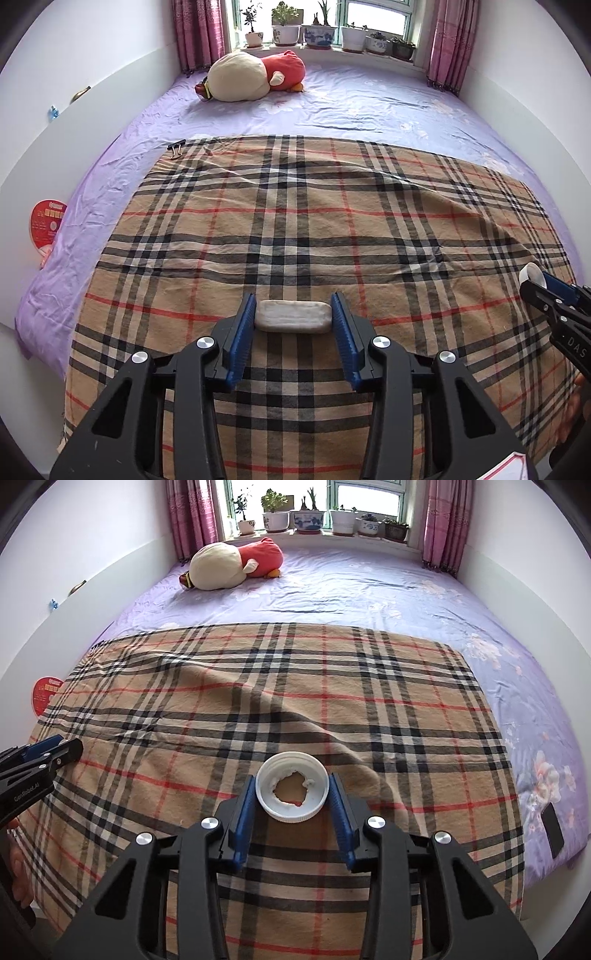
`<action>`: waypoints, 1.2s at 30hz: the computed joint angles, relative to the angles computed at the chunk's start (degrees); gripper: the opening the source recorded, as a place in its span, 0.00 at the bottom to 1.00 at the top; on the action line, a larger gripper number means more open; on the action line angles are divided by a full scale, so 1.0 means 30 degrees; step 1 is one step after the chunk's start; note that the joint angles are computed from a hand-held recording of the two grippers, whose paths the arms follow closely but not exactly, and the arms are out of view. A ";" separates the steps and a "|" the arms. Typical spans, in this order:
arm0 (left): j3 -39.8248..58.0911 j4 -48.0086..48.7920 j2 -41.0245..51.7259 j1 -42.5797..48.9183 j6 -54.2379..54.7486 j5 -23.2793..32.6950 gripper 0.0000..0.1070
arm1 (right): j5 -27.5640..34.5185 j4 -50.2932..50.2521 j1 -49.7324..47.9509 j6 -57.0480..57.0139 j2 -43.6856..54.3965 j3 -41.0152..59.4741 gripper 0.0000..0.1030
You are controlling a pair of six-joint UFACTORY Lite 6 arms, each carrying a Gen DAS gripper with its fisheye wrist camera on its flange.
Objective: Collect trash
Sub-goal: 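Carry the tape roll and white tube over the yellow bin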
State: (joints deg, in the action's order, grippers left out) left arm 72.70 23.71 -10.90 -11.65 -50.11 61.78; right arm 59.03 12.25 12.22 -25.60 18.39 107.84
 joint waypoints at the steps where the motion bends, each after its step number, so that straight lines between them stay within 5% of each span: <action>1: -0.0034 -0.0189 -0.0084 0.0153 0.0265 -0.0051 0.39 | 0.0027 -0.0062 0.0026 0.0007 0.0003 0.0016 0.39; 13: 0.1981 -0.1448 0.0238 0.0048 0.3550 0.0883 0.39 | 0.1628 0.0546 -0.0688 -0.0050 -0.1051 -0.0062 0.39; 21: 0.5740 -0.1624 0.1932 -0.3108 0.5281 0.2538 0.39 | 0.3174 0.1962 -0.3339 -0.0939 -0.4542 -0.2215 0.39; 30: 1.0961 -0.2563 0.6434 -0.8250 0.6649 0.3026 0.39 | 0.5995 0.4077 -1.1040 -0.4178 -0.8242 -0.4113 0.39; 36: 1.9479 -0.3613 1.2549 -1.1583 0.8925 0.4596 0.39 | 0.8150 0.5793 -1.8740 -0.7458 -0.8537 -0.4092 0.39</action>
State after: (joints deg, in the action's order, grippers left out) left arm 131.14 12.87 26.75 -46.40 -23.33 75.57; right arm 83.48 29.63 -44.00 -47.97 -7.22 95.56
